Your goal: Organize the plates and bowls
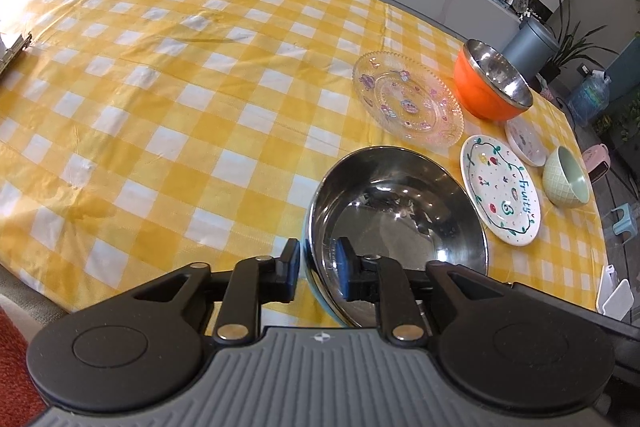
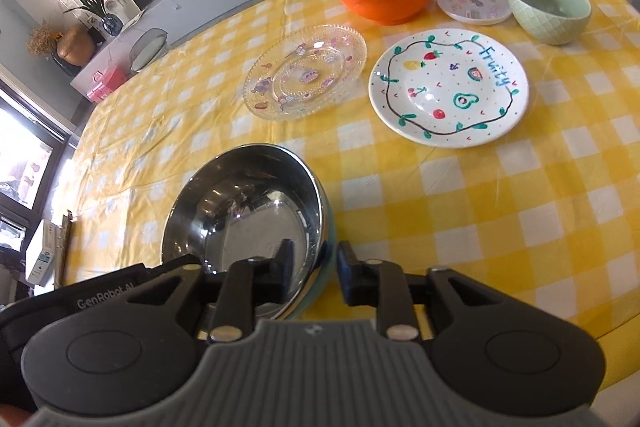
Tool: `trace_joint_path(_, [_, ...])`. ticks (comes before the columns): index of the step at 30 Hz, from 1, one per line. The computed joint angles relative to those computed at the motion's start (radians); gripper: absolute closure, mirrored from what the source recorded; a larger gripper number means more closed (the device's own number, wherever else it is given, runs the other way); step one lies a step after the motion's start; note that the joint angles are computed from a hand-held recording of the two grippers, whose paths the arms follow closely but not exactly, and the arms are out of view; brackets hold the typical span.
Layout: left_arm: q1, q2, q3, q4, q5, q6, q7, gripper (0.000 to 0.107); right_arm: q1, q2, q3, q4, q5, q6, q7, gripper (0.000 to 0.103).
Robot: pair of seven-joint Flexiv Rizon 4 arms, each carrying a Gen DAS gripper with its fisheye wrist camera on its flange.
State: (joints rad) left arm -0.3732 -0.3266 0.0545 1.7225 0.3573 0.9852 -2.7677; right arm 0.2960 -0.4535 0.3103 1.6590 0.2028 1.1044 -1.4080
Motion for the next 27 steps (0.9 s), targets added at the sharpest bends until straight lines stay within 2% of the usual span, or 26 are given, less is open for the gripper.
trace_joint_path(1, [-0.005,0.000,0.003,-0.006,0.009,-0.011,-0.004,0.082,0.007,0.002,-0.008,0.005,-0.011,0.005,0.006,0.069])
trace_joint_path(6, [-0.020,0.009,0.011,-0.033,0.070,-0.047,-0.020,0.078,0.012,0.005,-0.016,0.010,-0.030,0.015,0.019,0.065])
trace_joint_path(10, [-0.036,0.020,0.010,-0.068,0.132,-0.083,-0.029,0.077,0.006,0.020,-0.013,0.020,-0.032,0.030,0.017,0.051])
trace_joint_path(14, [-0.028,0.027,-0.011,-0.091,0.146,-0.072,0.005,0.077,-0.008,0.042,-0.011,0.022,-0.023,0.047,0.014,0.047])
trace_joint_path(18, [-0.006,0.024,-0.029,-0.097,0.109,0.016,0.066,0.077,-0.026,0.063,-0.017,0.011,-0.008,0.053,0.012,0.044])
trace_joint_path(21, [0.016,0.009,-0.044,-0.118,0.046,0.080,0.152,0.077,-0.027,0.074,-0.040,0.002,-0.033,0.072,0.010,0.044])
trace_joint_path(27, [0.035,-0.069,-0.054,-0.240,-0.074,0.106,0.319,0.077,-0.044,0.044,-0.063,-0.100,-0.069,0.078,0.017,0.044])
